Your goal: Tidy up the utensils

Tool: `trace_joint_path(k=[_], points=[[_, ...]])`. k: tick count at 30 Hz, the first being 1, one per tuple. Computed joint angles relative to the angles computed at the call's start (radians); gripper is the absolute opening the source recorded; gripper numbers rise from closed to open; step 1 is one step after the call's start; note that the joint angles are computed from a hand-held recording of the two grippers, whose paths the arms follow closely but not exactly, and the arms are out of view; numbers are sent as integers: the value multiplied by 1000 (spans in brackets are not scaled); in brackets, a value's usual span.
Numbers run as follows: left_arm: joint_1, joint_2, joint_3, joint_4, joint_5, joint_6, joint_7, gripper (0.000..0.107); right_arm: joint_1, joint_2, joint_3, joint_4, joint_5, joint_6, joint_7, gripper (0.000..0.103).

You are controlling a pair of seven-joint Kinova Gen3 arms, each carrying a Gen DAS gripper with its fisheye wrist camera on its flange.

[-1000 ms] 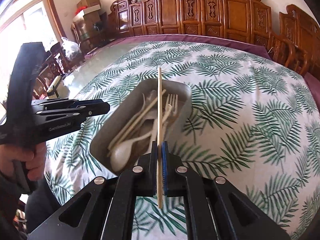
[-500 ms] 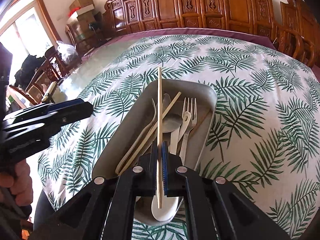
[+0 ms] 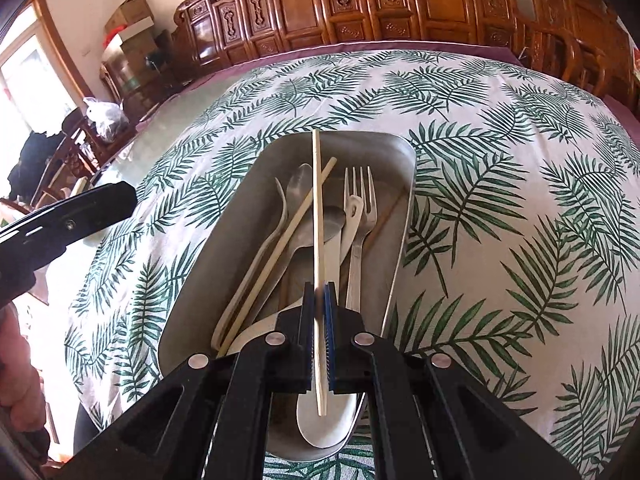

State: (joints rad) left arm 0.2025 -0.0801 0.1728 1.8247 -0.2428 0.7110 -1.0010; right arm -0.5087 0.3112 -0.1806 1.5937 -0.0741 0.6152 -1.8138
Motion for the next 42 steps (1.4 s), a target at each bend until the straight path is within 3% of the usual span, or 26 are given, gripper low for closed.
trace_joint_path(k=[10,19,24,30,31,33,35,40,42], points=[[-1,3,2,-14,-10,14,9,38,-18,-17,7,24,38,-21,-4,8],[8,-8,12,-28,-27,50,50,40,3,-89,-19,86,50,-86,119,8],[4,-55,34,5,-51,35,98,43,-4,-145,-15,120,59,-101,127,8],[-2,-111,90,22,-96,64,151,44,5,-247,-9,199,71,-128,60,24],[-4,-120,107,20,-108,77,166,47,8,-270,-9,213,82,-131,41,32],[-8,-137,135,21,-130,91,195,74,11,-310,-14,237,130,-128,-20,48],[-11,-159,167,24,-157,96,223,76,23,-357,-27,264,177,-130,-77,68],[-24,-178,263,3,-220,160,314,93,77,-455,-66,307,240,-111,-166,96],[-19,-179,289,-8,-239,189,344,95,107,-495,-89,318,263,-87,-206,101]])
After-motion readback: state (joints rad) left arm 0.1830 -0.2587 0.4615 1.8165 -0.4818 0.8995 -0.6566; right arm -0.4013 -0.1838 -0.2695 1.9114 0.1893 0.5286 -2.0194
